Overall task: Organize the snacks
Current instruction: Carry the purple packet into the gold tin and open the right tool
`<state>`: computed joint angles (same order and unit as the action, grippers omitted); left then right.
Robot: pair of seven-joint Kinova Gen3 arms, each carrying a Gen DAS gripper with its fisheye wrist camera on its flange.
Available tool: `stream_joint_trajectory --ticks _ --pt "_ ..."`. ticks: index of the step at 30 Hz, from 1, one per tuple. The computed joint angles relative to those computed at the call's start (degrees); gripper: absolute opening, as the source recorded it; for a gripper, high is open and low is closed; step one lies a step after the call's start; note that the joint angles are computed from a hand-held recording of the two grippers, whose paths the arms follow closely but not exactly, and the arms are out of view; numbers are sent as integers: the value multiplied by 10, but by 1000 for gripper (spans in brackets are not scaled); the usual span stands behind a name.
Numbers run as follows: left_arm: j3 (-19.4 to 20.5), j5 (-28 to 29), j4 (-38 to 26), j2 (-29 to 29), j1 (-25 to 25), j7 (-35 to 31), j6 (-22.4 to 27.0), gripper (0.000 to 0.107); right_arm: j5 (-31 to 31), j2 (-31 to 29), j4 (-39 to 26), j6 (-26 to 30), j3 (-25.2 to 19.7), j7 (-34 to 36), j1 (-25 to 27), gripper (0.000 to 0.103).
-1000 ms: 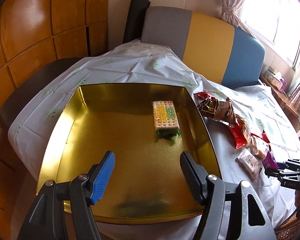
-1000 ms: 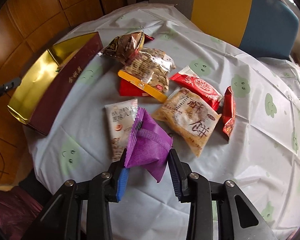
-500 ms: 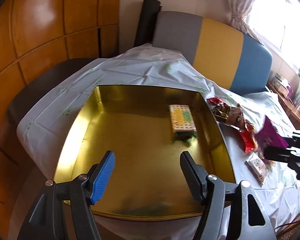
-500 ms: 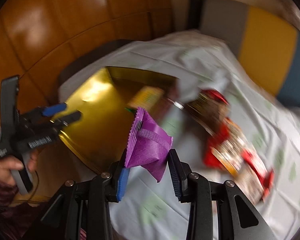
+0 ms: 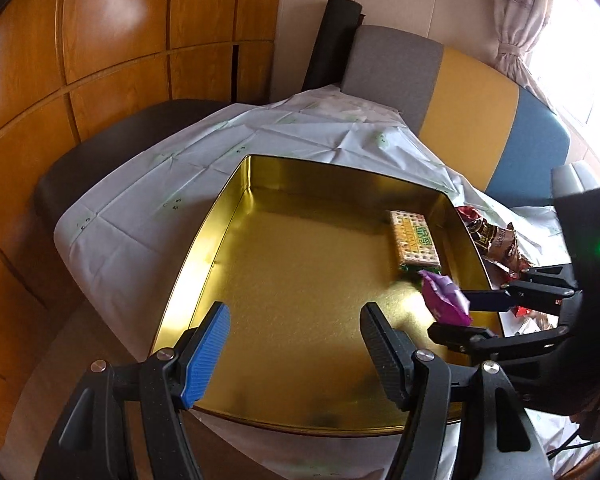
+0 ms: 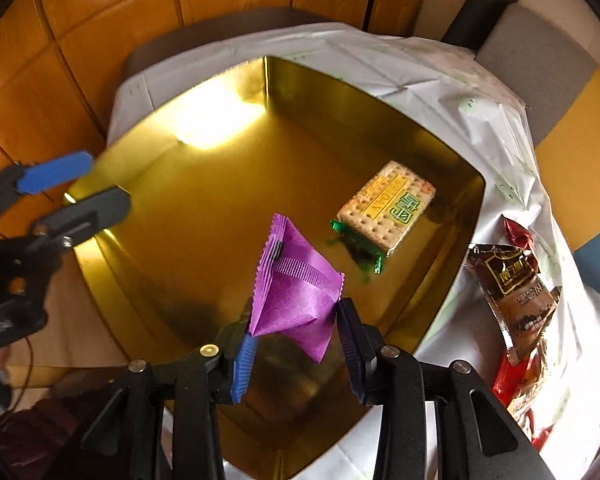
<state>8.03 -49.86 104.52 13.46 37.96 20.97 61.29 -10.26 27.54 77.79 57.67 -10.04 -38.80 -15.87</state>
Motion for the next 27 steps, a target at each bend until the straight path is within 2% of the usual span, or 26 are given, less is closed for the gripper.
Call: stream_joint_trajectory --ticks 6,9,13,21,23,27 --pt "0 2 -1 3 -2 -8 -4 68 8 -8 24 -36 1 -5 -8 41" --pt "-1 2 -4 8 0 -11 -2 68 8 -10 27 -39 0 -9 -5 52" --pt "-3 4 -9 12 3 -18 0 68 -36 -17 32 -32 -13 15 28 59" --pt "-5 5 -28 23 13 -41 15 68 -132 -39 54 -41 -23 64 93 60" --pt "-6 6 -33 25 14 -47 15 68 -158 -43 53 -36 -22 74 110 64" --pt "-8 9 -42 29 16 -60 16 68 -194 -51 56 -34 -12 89 141 65"
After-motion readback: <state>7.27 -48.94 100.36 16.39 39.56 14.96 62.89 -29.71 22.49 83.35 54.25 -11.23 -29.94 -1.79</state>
